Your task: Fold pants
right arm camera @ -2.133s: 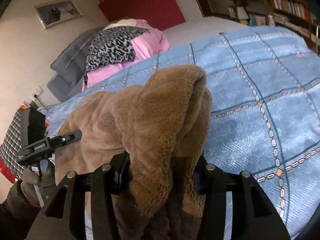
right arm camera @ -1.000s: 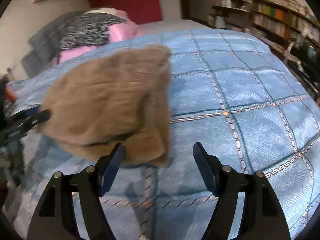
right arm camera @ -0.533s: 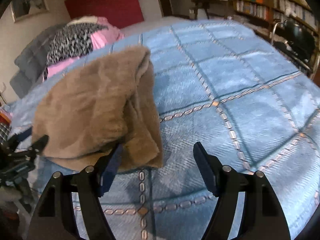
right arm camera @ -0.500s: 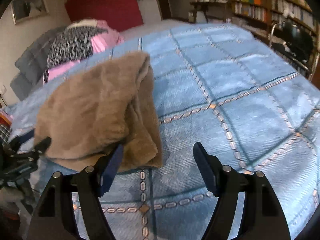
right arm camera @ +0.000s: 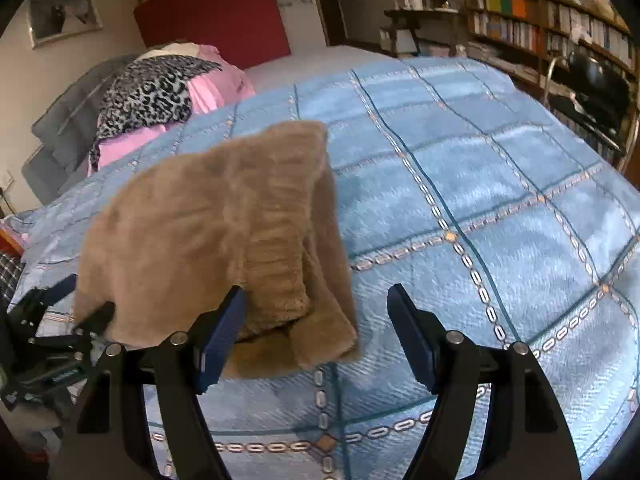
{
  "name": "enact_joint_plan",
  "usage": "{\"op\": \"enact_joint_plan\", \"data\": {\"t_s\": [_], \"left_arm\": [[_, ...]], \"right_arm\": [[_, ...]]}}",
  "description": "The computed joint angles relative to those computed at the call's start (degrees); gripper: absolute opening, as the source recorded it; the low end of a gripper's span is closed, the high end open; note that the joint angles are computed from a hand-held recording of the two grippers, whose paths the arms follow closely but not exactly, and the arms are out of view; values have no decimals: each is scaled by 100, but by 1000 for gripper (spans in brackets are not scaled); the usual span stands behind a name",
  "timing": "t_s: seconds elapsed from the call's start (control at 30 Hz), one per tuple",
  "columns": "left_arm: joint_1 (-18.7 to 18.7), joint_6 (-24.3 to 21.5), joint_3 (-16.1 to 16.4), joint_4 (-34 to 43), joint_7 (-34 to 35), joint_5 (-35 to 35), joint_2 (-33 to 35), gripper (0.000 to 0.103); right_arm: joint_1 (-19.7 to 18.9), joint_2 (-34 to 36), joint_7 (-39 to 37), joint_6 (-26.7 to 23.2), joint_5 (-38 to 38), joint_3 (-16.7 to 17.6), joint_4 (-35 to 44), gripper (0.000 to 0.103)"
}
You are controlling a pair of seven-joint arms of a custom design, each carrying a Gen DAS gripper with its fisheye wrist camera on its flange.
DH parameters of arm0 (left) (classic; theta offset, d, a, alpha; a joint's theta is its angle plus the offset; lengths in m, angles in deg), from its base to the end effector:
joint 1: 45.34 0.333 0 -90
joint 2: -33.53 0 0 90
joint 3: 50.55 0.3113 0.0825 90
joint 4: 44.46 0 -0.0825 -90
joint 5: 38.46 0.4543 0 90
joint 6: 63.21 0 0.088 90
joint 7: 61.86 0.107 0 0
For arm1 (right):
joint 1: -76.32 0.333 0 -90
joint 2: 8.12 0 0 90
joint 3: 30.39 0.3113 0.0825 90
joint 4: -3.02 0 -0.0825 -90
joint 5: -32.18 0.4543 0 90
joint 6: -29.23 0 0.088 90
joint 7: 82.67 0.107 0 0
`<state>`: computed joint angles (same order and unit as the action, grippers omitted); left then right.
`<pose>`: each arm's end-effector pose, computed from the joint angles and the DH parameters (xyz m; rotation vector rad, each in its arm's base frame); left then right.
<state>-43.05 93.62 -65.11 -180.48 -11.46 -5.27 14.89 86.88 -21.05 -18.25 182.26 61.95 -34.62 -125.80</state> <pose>0.5367 -0.1433 0.4788 -1.7163 1.7131 -0.5686 0.5869 0.0486 0.4944 -1.8586 1.5748 -0.3623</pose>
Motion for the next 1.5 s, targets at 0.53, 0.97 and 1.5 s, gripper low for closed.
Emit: {"op": "enact_joint_plan", "data": {"t_s": [0.53,0.97,1.5], "left_arm": [[-4,-497,-237,-17,-504,545,-317,99],[-108,-968,-533,-216,-1094,513,-1374,100],[-273,-1827,-698,-275,-1327,156,-2040,100]], "right_arm": [[-16,-193,147,202,-159,1,-323,77],[739,-1858,-457,1319,163,-395,-1382,95],[1002,-2558,167,1591,-1086,-371,-1952,98]]}}
